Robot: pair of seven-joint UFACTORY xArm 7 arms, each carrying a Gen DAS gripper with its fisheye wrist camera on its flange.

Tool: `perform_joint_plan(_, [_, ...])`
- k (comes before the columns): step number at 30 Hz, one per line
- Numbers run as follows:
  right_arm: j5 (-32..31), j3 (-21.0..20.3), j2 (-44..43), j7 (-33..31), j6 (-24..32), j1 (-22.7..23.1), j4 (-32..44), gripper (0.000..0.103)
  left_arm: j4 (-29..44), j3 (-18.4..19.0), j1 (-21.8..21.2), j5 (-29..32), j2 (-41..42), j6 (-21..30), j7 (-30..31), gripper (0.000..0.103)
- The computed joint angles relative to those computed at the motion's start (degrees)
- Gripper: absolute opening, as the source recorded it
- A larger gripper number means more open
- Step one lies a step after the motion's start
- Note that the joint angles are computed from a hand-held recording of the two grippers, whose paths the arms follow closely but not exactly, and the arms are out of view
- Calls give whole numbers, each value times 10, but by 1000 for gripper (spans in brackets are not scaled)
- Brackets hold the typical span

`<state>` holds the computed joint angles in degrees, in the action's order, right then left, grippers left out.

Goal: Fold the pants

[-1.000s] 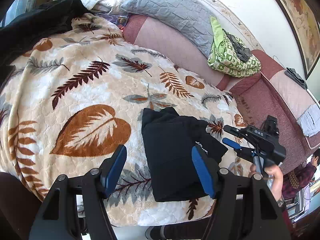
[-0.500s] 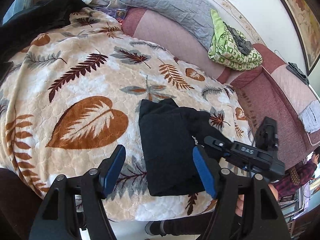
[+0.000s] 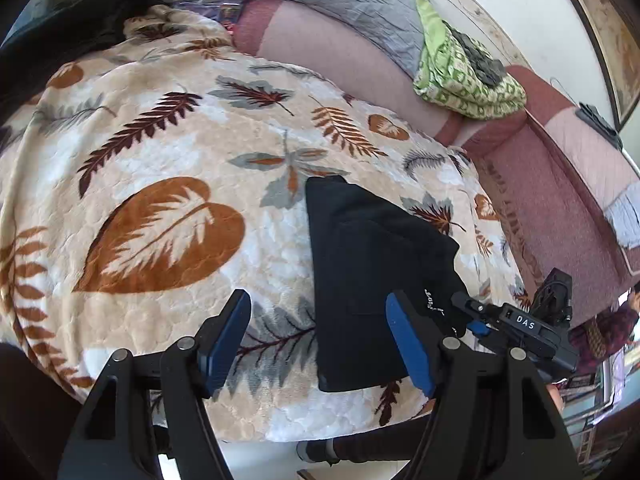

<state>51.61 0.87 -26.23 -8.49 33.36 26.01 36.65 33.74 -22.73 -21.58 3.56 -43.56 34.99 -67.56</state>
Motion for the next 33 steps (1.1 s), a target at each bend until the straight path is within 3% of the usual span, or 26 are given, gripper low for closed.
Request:
perform_joint_plan(2, [-32, 14, -23, 24, -22, -19, -17, 53, 14, 0, 0, 7, 18, -5, 14, 69])
perform_joint_plan(4, [-45, 10, -49, 37, -47, -23, -33, 53, 32, -2, 0, 16, 44, -17, 31, 69])
perform_joint_plan(8, [32, -60, -93, -32, -86, 44, -49, 53, 62, -6, -3, 28, 103, -51, 55, 69])
perform_joint_plan(12, [131, -112, -88, -141, -44, 108, -33, 47, 80, -14, -14, 40, 159, -48, 72, 69])
perform_joint_plan(15, [120, -84, -56, -134, -13, 94, -26, 47, 83, -25, -16, 57, 179, -13, 51, 69])
perform_joint_plan(21, [61, -10, -28, -80, -21, 35, -30, 41, 62, -15, -28, 74, 175, -27, 34, 78])
perform_joint_plan(24, [-17, 27, -25, -27, -24, 8, -17, 41, 37, 7, -45, 40, 178, -60, 24, 83])
perform_joint_plan(26, [-40, 25, -36, -17, -29, 10, -12, 43, 12, 11, -48, 29, 167, -98, 17, 83])
perform_joint_plan(30, [-24, -9, -43, -51, -32, 39, 11, 45, 12, 0, -40, 38, 168, -97, 12, 84])
perform_joint_plan(33, [-9, -13, -9, -62, -35, 51, 44, 47, 13, -3, -40, 43, 165, -93, 11, 84])
